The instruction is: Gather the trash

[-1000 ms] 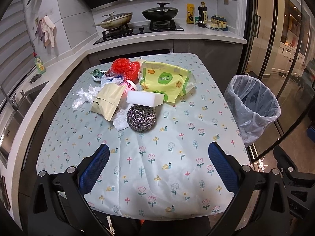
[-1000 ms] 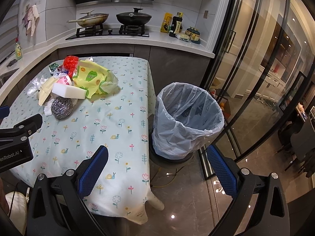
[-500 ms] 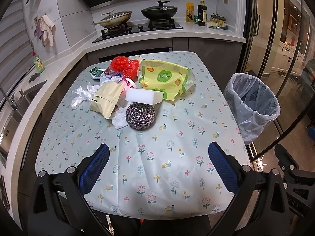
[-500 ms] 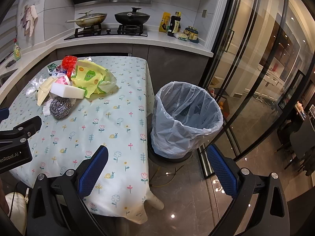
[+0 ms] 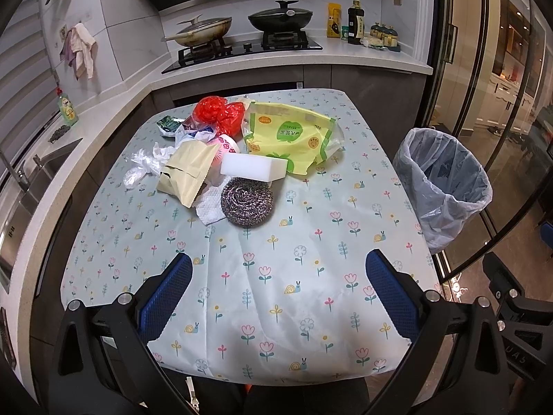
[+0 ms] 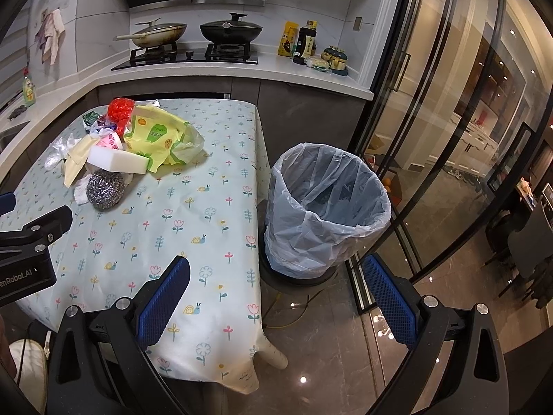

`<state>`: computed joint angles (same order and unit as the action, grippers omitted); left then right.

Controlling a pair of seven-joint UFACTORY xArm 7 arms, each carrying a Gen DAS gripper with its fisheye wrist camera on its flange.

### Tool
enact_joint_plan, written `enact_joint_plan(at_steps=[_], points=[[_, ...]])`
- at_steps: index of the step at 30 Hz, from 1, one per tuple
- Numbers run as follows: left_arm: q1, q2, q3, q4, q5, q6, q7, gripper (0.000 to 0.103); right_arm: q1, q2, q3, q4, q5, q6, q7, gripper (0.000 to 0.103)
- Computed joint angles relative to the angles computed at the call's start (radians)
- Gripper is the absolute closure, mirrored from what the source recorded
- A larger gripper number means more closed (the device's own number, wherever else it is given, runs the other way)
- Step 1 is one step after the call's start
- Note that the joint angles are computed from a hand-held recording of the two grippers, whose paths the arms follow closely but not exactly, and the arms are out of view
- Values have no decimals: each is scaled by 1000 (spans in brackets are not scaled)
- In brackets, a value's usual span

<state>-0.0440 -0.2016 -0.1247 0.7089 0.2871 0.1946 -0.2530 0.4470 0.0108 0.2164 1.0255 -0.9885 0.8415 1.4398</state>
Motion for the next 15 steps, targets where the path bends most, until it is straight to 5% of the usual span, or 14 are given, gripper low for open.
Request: enact_joint_plan(at_steps=[15], points=[[-2, 2, 1, 2, 0, 6, -2, 7, 5, 7, -1, 4, 0, 12, 10, 7]])
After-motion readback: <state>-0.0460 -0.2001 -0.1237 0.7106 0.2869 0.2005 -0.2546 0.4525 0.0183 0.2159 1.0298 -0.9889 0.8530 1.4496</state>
